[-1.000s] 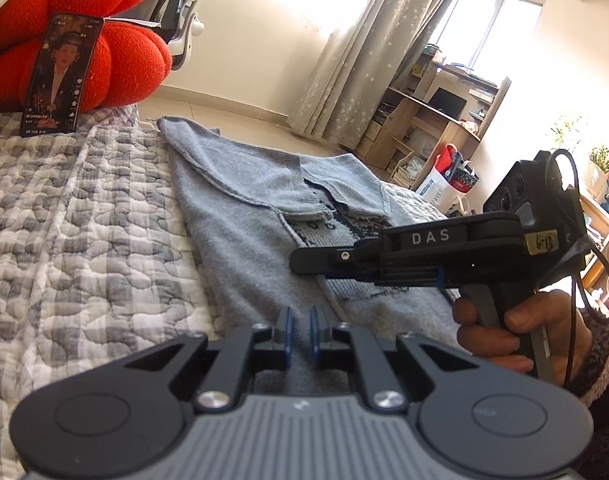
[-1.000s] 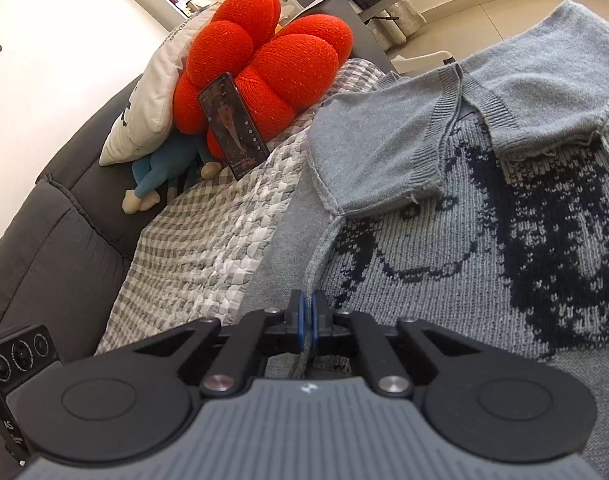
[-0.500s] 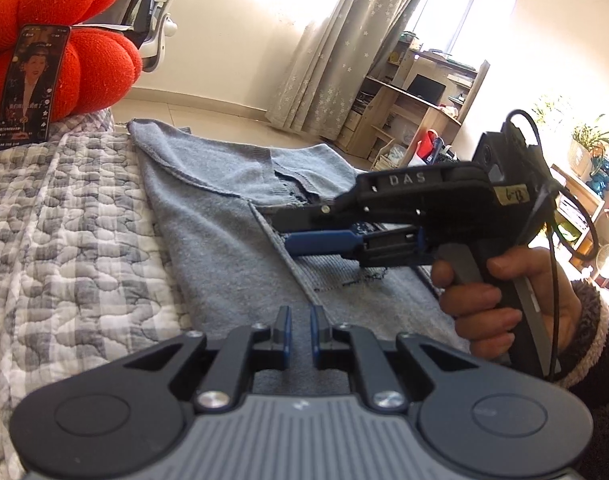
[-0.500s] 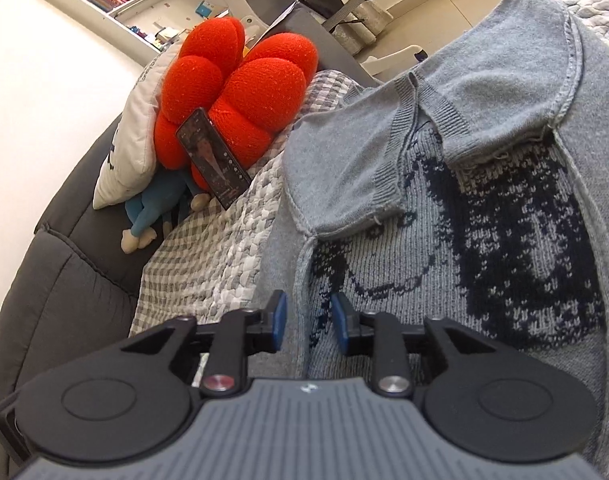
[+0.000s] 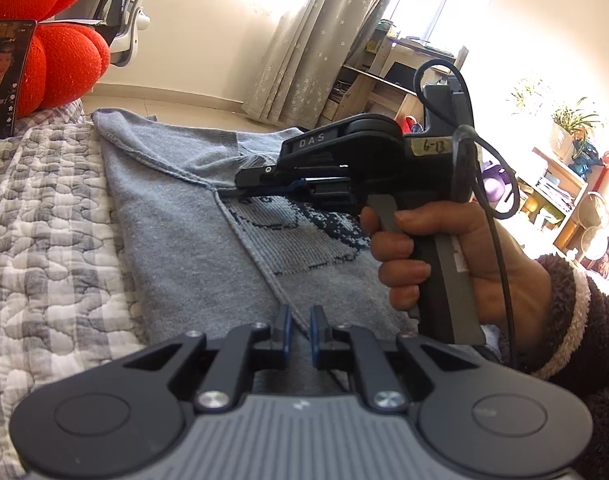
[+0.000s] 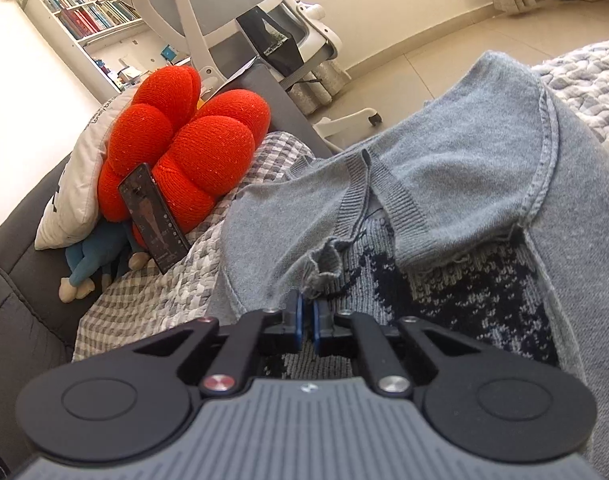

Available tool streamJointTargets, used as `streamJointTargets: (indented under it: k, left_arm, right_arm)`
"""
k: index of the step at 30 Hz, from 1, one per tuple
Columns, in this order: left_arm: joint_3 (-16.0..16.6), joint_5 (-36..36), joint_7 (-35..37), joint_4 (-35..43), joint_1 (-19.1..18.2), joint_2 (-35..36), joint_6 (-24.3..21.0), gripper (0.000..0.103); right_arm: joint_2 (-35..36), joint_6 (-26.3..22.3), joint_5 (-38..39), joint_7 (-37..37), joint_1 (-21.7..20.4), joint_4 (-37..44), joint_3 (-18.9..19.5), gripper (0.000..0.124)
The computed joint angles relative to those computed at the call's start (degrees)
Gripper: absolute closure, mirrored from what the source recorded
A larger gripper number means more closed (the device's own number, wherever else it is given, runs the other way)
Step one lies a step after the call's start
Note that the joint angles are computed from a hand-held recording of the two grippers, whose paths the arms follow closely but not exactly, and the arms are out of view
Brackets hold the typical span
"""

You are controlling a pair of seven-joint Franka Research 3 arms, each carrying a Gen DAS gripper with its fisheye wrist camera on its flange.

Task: Fold clothes

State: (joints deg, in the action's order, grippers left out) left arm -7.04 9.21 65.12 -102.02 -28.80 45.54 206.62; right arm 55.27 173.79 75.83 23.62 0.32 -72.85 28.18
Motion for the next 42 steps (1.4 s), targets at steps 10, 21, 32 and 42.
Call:
streamJointTargets:
  k: [10,21,32,42]
  left_arm:
    - [0.61,-2.47,-1.3,-2.99,-1.43,-3.26,-2.46,0.095]
    - [2.73,-6.64,-3.95,-9.85,-5.83,-9.98,-7.05,0.095]
    - [7.45,-8.49,-5.27,-15.18,-13.41,-15.9,-12.75,0.095]
    - [20.0,-5.33,-9.78,-16.41,-26.85,-19.11,-20.5,0.095]
  right_arm:
    - [-8.27,-6.35,-7.94,10.17,-1.59,-10.36,-3.33,0.101]
    - [-24.42,-12.41,0.56,-1.91,-4.14,-29.28,-7.54,0.09]
    - [-37.86,-15.18,-6.1,-7.49,2.44,-46.18,-17.78,0.09]
    - [-43.18,-15.49,-14.45,-8.0,6.53,-53.56,-21.97,0.09]
